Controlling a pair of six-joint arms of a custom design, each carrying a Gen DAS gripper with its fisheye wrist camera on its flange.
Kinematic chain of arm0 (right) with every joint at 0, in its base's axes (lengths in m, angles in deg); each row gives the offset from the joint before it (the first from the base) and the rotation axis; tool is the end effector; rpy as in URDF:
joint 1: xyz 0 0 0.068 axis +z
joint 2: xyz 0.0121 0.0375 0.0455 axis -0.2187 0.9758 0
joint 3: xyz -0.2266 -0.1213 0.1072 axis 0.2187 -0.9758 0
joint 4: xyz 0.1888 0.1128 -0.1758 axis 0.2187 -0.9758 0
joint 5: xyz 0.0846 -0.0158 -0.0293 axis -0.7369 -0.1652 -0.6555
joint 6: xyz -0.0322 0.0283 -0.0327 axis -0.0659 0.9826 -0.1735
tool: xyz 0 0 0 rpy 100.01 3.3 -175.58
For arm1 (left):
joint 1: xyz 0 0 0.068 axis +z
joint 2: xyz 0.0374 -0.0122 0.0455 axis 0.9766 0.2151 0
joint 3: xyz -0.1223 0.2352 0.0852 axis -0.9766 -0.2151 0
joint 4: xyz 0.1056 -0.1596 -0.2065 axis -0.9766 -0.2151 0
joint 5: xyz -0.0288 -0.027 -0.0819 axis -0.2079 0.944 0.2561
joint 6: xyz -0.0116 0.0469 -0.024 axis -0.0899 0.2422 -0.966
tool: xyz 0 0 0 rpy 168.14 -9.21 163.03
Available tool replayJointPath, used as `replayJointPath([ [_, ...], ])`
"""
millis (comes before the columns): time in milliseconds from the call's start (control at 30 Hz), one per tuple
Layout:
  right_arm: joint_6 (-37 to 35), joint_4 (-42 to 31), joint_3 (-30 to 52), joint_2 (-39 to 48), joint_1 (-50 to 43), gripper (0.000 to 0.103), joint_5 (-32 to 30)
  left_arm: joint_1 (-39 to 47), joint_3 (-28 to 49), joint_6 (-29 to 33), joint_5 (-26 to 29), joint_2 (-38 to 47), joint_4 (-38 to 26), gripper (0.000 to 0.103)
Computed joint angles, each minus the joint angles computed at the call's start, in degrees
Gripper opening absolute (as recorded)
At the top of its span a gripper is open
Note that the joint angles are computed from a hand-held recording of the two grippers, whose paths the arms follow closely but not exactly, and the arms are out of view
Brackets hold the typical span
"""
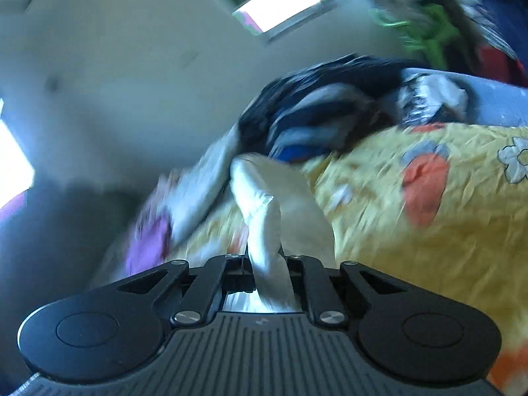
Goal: Fold small clothes
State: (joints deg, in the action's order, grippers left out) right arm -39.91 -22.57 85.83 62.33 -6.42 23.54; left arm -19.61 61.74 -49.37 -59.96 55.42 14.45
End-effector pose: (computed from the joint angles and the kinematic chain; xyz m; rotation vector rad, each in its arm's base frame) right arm 0.3203 0.0635 0.2338 -0.5728 2.1807 1.1420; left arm 0.0105 -0.1571 0.0947 -0.2780 2.1327 -0.3755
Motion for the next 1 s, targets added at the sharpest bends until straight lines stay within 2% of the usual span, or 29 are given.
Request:
replayJointPath([
  [67, -2.92, -5.29, -6.33, -5.00, -0.93, 0.029, 1.21, 0.45, -0.39, 0.77, -0.05, -0.65, 0.69, 0.103],
  [100, -3.27, -7.17, -9.55, -7.07, -1.44, 0.041, 2.40, 0.56, -0.50, 0.97, -0.08, -0.85, 0.88, 0.103],
  [133, -3.04, -8.08, -12.90, -9.28, -2.05, 0.047, 3.62, 0.58, -0.56, 1.00, -0.12, -0.94, 0.98, 0.103],
  [233, -0.36, -8.81, -21.43, -14.42, -6.76, 0.046, 3.59, 0.68, -0.52, 1.16, -0.09, -0.88, 1.03, 0.103],
  [367, 1.97, -10.10, -31.85, -21.89, -20.64, 0.049, -8.50, 0.30, 0.04, 0.44, -0.06, -0.29, -0.01, 0.103],
  [433, 4.90, -10.11, -35.02, -25.19, -26.71, 0.059, -11.87, -0.30, 0.85, -0.78, 0.34, -0.90, -2.45, 0.103],
  [467, 4.01, -12.32, -35.89, -26.84, -30.18, 0.061, -11.83, -0.83, 1.51, -2.02, 0.87, -2.12, -4.80, 0.103],
  [567, 7.71, -12.13, -37.95, -31.24, -31.09, 0.063, -6.41, -2.95, 0.94, -5.67, -0.82, -11.09, -8.81, 0.103],
  [600, 9.18, -11.48, -38.32, -31.94, -29.72, 0.063, -3.77, -2.09, 0.13, -4.19, -1.40, -15.00, -7.97, 0.103],
  [633, 11.48, -9.66, -39.19, -32.49, -28.19, 0.063, -2.42, 0.81, -1.36, 1.49, -0.20, -20.29, -4.86, 0.103],
  [667, 14.17, -6.75, -40.20, -32.16, -26.63, 0.063, -2.33, 5.58, -3.09, 9.80, 3.20, -25.89, -0.42, 0.103],
  [700, 18.89, -1.85, -41.37, -31.34, -24.04, 0.062, -1.85, 11.51, -4.52, 17.82, 7.90, -29.90, 4.30, 0.103],
  [767, 28.42, 8.68, -42.87, -27.49, -18.66, 0.057, 0.06, 22.19, -5.34, 27.39, 16.61, -29.98, 11.95, 0.103],
  [800, 33.09, 14.46, -43.22, -24.46, -15.13, 0.047, 2.01, 27.30, -4.65, 30.50, 21.52, -27.33, 14.52, 0.103],
  [833, 36.56, 18.64, -43.34, -21.54, -12.44, 0.029, 3.17, 31.88, -3.37, 32.19, 26.82, -24.10, 15.82, 0.103],
  [900, 38.73, 21.52, -42.48, -17.89, -8.24, 0.015, 4.97, 37.11, -2.52, 34.67, 34.51, -19.26, 20.31, 0.103],
  [933, 37.14, 19.69, -41.86, -19.20, -6.37, 0.015, 7.28, 37.18, -0.41, 36.00, 34.79, -15.88, 19.67, 0.098],
  [967, 34.16, 15.51, -40.98, -22.38, -4.85, 0.015, 9.84, 35.63, 1.92, 37.03, 33.20, -12.89, 17.86, 0.089],
  [1000, 31.30, 11.01, -39.92, -26.03, -3.89, 0.013, 11.99, 34.41, 3.62, 38.51, 32.46, -11.02, 16.83, 0.064],
])
